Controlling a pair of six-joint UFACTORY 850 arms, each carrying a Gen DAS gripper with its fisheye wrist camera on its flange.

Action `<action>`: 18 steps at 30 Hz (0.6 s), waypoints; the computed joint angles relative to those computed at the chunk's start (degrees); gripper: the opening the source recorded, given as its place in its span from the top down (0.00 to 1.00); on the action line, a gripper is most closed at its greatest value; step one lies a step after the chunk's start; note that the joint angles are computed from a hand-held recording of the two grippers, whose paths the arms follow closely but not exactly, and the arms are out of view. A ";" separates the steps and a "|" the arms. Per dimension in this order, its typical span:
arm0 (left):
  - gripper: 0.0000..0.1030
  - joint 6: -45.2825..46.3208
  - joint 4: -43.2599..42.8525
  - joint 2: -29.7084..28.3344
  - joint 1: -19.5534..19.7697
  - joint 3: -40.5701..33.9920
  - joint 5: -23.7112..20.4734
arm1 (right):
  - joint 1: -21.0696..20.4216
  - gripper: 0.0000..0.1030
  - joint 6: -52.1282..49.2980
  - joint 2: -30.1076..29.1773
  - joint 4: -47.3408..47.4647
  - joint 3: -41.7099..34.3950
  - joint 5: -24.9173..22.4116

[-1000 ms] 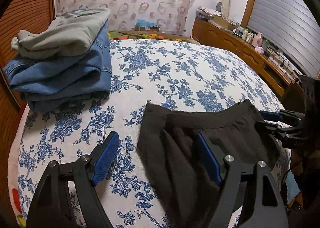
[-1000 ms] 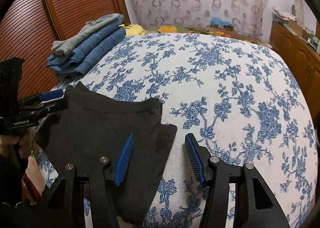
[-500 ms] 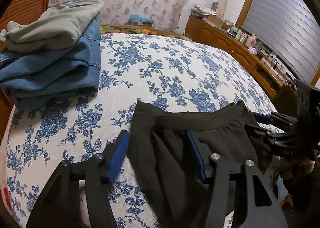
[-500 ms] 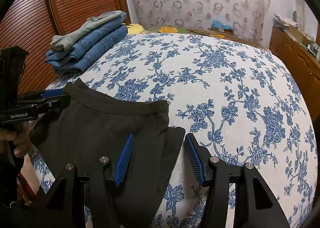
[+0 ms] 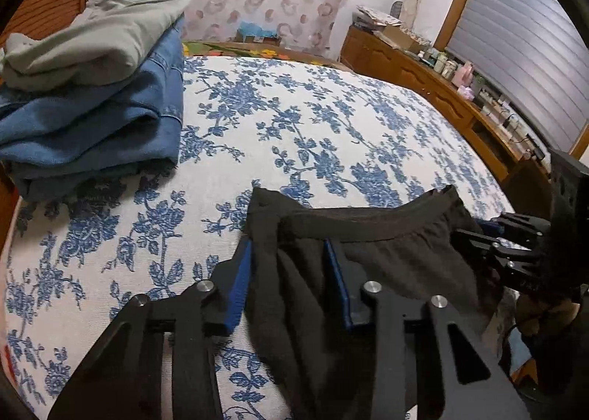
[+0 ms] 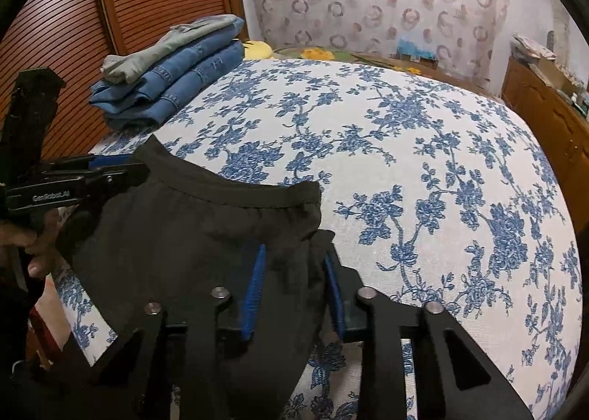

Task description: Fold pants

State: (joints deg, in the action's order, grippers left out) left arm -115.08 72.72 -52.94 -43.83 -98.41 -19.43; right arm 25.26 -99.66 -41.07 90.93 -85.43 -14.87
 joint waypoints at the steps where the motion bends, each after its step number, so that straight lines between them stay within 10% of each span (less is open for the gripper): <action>1: 0.62 -1.53 1.48 0.11 0.07 0.32 0.36 | -0.16 0.80 1.19 -0.11 -1.19 -0.21 -0.63; 10: 0.84 -6.44 6.34 0.68 -0.04 1.26 1.48 | -0.48 0.88 -2.30 0.20 3.17 0.52 -2.05; 18: 0.89 -20.27 22.22 4.15 -3.35 4.68 -6.29 | -0.71 0.89 -18.38 3.77 19.39 5.39 -4.16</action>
State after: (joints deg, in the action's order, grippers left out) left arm -135.35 94.94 -48.79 -47.17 -93.73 -25.72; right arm 24.55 -118.04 -37.31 110.32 -80.03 -19.04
